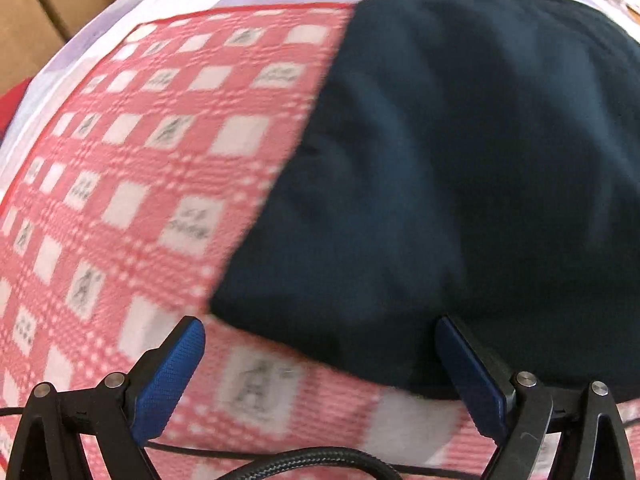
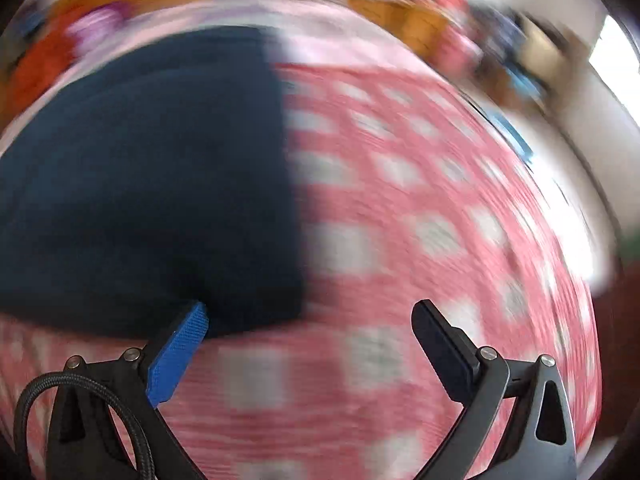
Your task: Fold large clothes
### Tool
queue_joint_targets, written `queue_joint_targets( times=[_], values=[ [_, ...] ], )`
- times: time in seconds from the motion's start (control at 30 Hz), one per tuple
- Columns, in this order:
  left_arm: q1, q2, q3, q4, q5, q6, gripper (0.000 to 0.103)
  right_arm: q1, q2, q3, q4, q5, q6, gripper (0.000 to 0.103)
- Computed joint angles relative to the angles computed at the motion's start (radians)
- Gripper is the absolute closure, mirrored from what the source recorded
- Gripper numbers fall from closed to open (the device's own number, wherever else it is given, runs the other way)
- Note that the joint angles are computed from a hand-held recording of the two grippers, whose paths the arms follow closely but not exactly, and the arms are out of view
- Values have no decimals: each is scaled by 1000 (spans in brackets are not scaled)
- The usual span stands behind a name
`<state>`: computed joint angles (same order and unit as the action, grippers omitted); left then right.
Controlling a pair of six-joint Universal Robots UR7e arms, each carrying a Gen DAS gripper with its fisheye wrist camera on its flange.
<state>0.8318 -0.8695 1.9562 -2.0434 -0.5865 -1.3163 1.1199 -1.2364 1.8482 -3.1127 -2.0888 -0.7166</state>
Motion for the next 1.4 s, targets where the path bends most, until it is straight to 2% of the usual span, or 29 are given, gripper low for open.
queue_joint_targets(
  times=[0.03,0.1,0.2,0.3,0.47,0.57,0.67,0.77,0.83,0.9,1.0,1.1,1.2,1.27,1.4],
  values=[
    [-3,-8,3,35,5,-21,6,-14,-10,-2,-10,-16,5,1],
    [-11,-18,5,95,5,-61,6,-38,-47,21,-29,-1,-19,1],
    [-36,-37,36,91,-20,-102,6,-57,-111,77,-40,46,-63,1],
    [-99,-43,65,76,-37,-120,7,-58,-176,152,-35,101,-96,1],
    [-221,-44,49,141,-87,-154,7,5,-274,260,13,144,-134,1],
    [-284,-59,11,207,-148,-197,7,79,-330,300,82,117,-114,1],
    [-365,-88,-55,318,-227,-268,7,165,-427,319,232,94,-38,1],
    [-441,-109,-144,438,-301,-329,7,284,-525,305,453,34,125,1],
    [-487,-108,-216,539,-334,-366,7,408,-589,291,596,-43,241,1],
    [-524,-110,-262,600,-359,-390,6,497,-635,284,688,-90,305,1],
    [-581,-103,-340,692,-399,-422,6,659,-691,251,896,-183,472,0],
    [-627,-78,-407,788,-417,-477,6,768,-718,223,1045,-218,587,0],
    [-659,-77,-426,786,-451,-504,6,861,-715,180,1194,-261,708,0],
    [-673,-72,-442,794,-463,-501,6,891,-718,145,1273,-240,767,0],
    [-703,-67,-471,803,-465,-503,6,969,-724,111,1307,-280,803,0]
  ],
)
